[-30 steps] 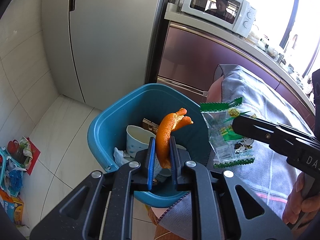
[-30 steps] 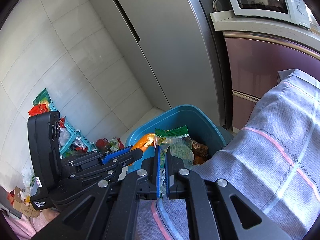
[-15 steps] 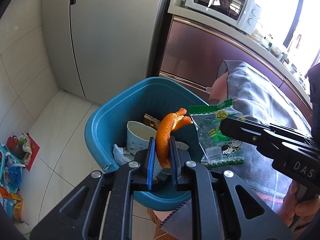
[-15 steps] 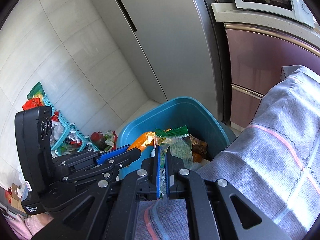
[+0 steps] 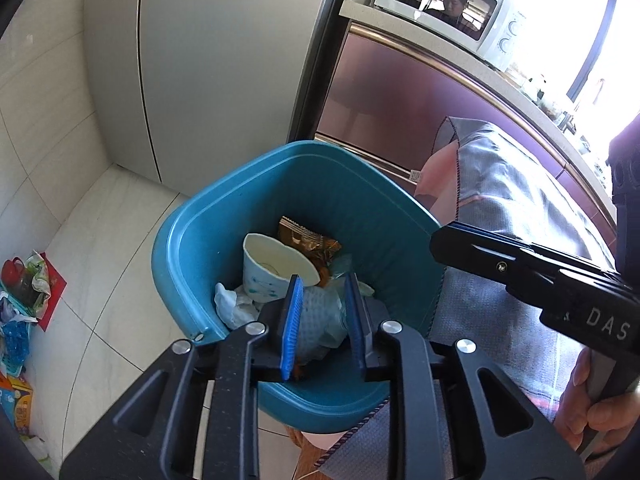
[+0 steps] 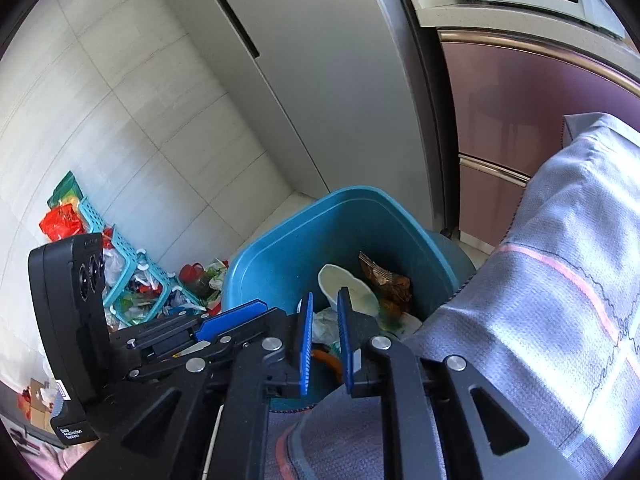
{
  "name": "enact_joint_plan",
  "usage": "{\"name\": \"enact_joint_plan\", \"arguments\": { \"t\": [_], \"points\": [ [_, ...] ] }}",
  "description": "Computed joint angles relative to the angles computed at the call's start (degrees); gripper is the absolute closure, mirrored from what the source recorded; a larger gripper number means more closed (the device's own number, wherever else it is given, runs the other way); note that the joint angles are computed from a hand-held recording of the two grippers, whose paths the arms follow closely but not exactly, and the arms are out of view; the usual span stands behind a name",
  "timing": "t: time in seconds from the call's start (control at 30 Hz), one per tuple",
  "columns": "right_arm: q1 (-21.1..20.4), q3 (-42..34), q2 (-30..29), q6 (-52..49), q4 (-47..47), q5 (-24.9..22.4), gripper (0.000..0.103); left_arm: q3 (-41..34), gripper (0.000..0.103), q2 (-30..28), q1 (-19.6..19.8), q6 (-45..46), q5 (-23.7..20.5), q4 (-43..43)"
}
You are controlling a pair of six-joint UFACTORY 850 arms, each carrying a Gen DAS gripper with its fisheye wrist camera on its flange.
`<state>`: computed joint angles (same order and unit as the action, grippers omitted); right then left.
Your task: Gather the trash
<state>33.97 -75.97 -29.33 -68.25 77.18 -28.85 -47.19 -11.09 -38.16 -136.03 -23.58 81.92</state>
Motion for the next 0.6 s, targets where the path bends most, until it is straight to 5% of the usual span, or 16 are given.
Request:
{"name": "enact_joint_plan", "arguments": {
  "t": [0.3,0.6],
  "points": [
    [-0.99,4.41,3.06,-7.63,7.37,0.76,0.077,0.06,0.057,1.55,-3.23,-1.35,-5.07,2.93],
    [-3.02,14.77,11.99,-28.29,26.04,3.18,0.040,-0.20,0.025,3.17,-8.29,-1.06,-12.47,4.66]
  ]
}}
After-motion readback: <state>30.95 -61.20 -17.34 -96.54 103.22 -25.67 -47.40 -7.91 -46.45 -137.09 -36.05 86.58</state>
